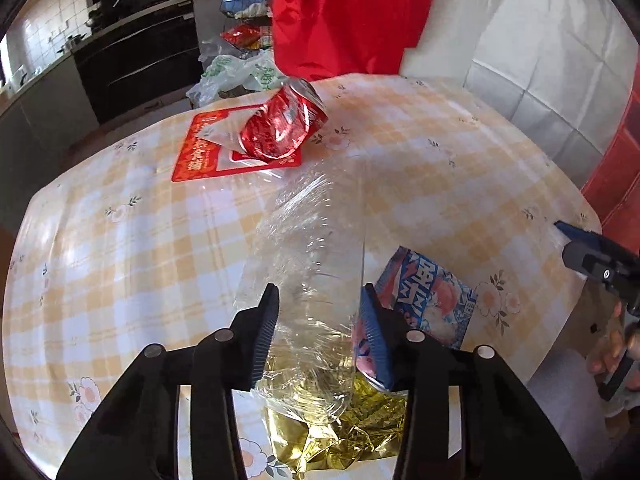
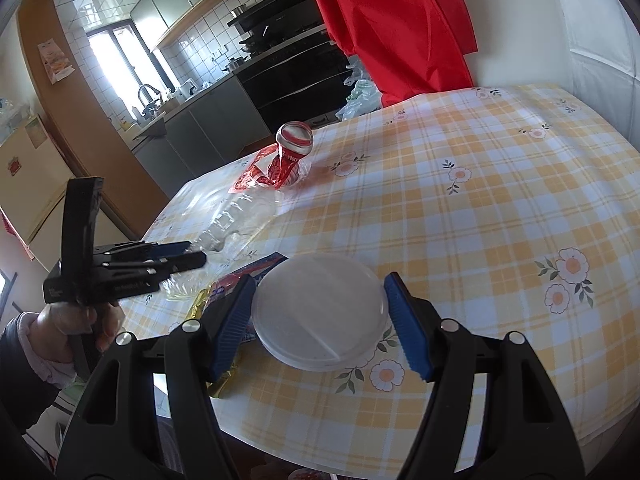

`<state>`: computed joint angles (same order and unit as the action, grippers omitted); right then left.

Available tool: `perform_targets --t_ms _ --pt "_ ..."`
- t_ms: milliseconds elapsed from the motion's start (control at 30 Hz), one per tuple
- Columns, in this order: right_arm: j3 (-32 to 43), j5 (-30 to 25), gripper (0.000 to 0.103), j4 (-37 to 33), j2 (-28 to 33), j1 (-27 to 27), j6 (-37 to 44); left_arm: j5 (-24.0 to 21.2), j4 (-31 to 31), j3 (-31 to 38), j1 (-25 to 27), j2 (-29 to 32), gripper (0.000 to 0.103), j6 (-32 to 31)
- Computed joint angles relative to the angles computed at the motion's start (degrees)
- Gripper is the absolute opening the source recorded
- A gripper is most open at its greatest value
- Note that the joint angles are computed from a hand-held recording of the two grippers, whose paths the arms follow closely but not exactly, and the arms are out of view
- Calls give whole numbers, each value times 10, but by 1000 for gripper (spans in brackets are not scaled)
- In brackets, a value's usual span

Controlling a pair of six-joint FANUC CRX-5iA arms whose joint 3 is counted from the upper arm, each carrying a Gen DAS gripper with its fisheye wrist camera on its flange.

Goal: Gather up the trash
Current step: 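Lift the clear plastic piece with the left tool while right tool holds the lid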

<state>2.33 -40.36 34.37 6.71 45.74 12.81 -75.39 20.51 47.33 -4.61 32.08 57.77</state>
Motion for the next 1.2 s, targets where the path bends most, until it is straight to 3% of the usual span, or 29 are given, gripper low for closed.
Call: perform_targets --t_ms 267,567,933,1200 --pt "1 4 67 -1 0 -1 3 1 32 20 41 12 35 63" --pt "6 -1 67 -7 2 0 11 -37 -5 76 71 37 30 108" --pt "16 0 67 -5 6 4 16 34 18 -60 85 -36 15 74" --pt "26 -7 67 4 3 18 14 63 74 -155 104 -99 15 66"
